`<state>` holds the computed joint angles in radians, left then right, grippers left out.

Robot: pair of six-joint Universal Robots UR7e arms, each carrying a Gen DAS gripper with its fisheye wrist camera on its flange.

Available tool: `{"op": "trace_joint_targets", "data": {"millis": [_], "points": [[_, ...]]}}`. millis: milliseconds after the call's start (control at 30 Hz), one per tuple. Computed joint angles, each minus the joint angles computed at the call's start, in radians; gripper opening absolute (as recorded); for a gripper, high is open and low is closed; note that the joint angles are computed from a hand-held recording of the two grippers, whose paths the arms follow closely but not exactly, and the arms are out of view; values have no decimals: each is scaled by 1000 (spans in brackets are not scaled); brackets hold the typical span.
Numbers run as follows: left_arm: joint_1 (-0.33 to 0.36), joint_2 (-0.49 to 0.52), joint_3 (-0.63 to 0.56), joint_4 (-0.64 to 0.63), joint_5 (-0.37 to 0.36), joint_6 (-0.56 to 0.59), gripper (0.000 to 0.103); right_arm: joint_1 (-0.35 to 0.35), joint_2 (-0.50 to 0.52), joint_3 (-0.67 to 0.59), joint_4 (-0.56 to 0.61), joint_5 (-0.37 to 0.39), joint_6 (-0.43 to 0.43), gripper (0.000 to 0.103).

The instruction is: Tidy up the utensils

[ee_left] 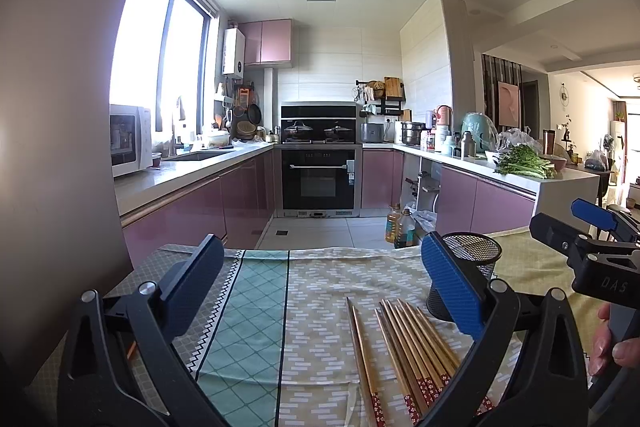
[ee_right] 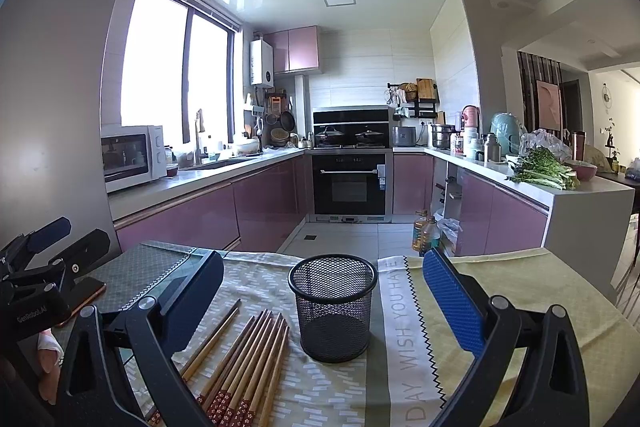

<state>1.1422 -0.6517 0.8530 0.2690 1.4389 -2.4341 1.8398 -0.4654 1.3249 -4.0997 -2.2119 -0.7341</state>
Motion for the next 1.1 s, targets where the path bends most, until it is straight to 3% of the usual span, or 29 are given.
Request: {"op": "trace_joint_targets", "data": {"millis": [1100], "points": [[1,1,-3,2,0,0,97,2,-1,3,-10,-2,-2,97]]}}
